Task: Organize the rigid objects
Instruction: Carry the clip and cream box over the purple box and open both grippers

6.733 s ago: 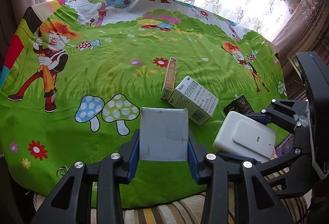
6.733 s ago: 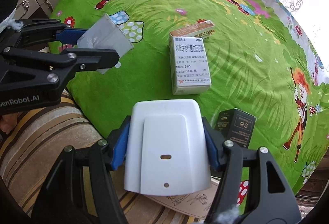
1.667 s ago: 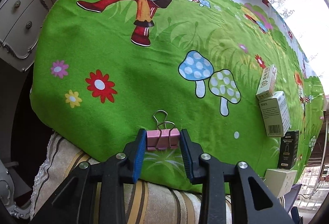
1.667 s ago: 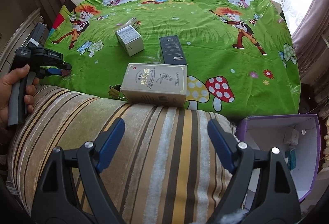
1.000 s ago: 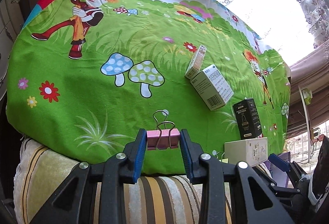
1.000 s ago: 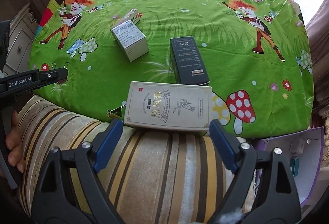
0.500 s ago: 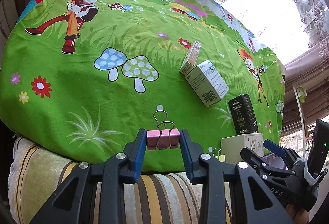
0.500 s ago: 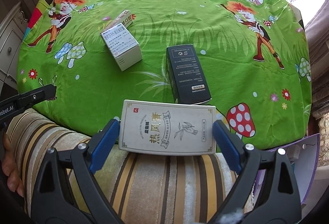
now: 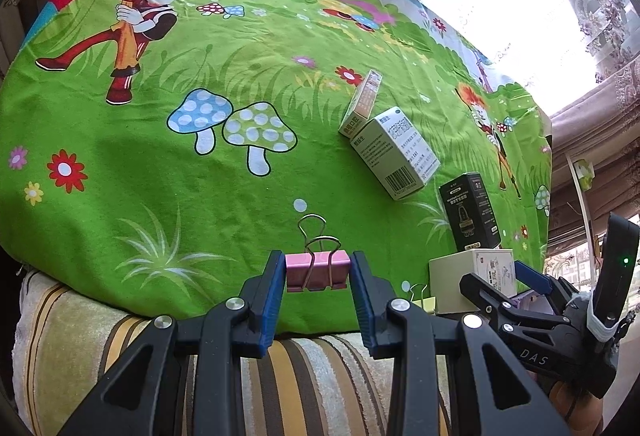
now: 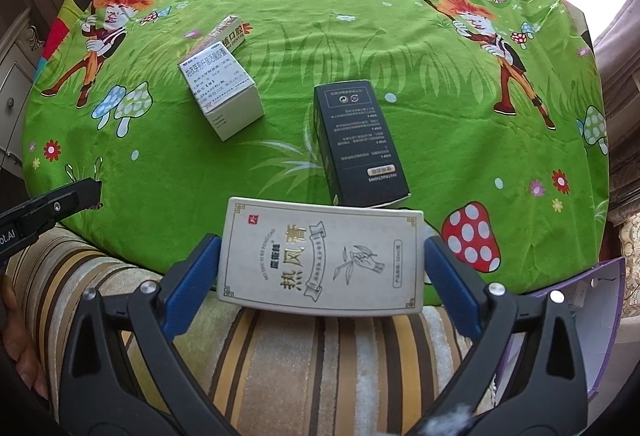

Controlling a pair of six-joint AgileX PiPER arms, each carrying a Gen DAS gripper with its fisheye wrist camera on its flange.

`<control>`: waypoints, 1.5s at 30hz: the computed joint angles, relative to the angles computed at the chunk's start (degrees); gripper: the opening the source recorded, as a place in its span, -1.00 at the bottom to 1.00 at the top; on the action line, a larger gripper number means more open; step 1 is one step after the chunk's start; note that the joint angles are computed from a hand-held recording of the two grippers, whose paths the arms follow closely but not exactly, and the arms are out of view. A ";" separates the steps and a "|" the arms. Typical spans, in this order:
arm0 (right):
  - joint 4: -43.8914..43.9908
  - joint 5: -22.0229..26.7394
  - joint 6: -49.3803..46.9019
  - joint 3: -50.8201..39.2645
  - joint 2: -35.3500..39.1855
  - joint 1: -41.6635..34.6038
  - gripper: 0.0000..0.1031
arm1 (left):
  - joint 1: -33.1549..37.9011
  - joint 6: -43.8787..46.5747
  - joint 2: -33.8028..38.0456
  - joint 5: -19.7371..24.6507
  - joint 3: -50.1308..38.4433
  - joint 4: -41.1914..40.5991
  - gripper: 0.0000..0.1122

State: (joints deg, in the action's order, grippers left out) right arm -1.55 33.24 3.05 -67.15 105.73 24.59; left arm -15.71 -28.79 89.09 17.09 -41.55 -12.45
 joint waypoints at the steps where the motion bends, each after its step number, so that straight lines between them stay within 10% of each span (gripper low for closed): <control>1: 0.30 -0.32 -0.14 0.30 -0.20 -0.23 0.93 | -0.23 -0.25 -0.01 -0.07 -0.06 0.28 -0.40; 24: 22.94 -4.48 -23.45 13.88 -17.49 -17.09 0.93 | -16.39 -16.67 1.17 4.77 -9.53 16.68 -0.39; 45: 32.59 -1.49 -43.93 20.02 -24.13 -46.33 0.93 | -31.60 -9.38 16.18 11.67 -34.20 11.40 -0.39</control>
